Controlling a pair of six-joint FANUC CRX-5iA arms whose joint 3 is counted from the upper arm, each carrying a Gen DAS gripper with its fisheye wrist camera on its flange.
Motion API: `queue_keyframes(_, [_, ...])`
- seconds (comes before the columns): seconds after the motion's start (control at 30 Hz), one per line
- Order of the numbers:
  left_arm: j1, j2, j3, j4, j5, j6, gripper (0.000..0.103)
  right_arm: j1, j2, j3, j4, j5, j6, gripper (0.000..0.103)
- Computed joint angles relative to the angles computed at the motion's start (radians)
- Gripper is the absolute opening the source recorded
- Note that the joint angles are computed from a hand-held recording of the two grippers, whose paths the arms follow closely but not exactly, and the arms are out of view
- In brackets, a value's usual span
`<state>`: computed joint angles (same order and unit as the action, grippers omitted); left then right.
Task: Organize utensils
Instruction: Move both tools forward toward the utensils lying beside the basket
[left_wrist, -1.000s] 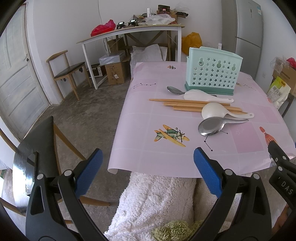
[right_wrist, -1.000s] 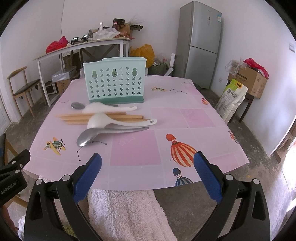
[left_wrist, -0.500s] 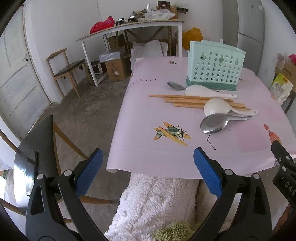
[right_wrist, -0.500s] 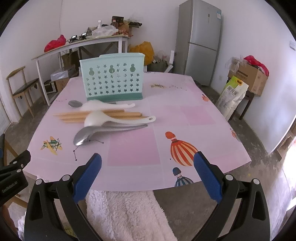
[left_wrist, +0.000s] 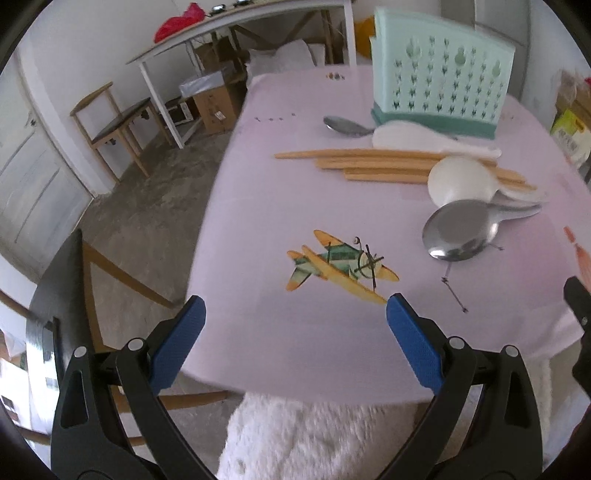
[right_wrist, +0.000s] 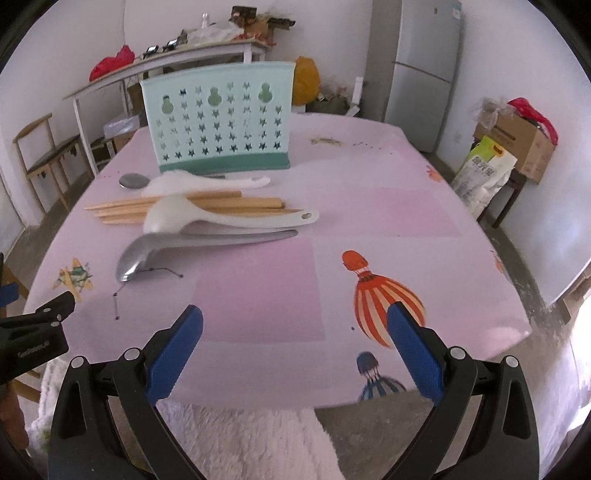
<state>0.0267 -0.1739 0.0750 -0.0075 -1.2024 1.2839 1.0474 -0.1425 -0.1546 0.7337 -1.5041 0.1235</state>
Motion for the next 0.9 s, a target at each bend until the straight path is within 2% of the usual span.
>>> queue_keyframes(0.13, [-0.017,0.0,-0.025,-0.006,0.074,0.005,0.096,-0.053,0.0,-0.01,-0.038,0.066,0.038,0.097])
queue_keyframes(0.27, [-0.022,-0.016,-0.049,-0.011,0.113,-0.009,0.096,-0.089,-0.002,-0.025,-0.07,0.135,0.068,0.097])
queue_keyframes(0.33, [-0.021,-0.01,-0.042,-0.007,0.106,-0.021,0.096,-0.09,-0.01,-0.041,-0.059,0.164,0.061,0.097])
queue_keyframes(0.47, [0.008,0.028,-0.002,0.043,0.039,-0.031,0.096,-0.092,-0.016,-0.051,-0.058,0.193,0.08,0.097])
queue_keyframes(0.6, [0.069,0.076,0.025,0.148,-0.046,-0.008,0.096,-0.092,-0.019,-0.05,-0.071,0.198,0.077,0.097])
queue_keyframes(0.73, [0.057,0.089,0.05,0.13,-0.069,-0.013,0.096,-0.103,-0.004,-0.014,-0.106,0.175,0.094,0.097])
queue_keyframes(0.9, [0.061,0.077,0.037,0.129,-0.06,-0.021,0.096,-0.111,0.011,0.012,-0.128,0.158,0.102,0.097])
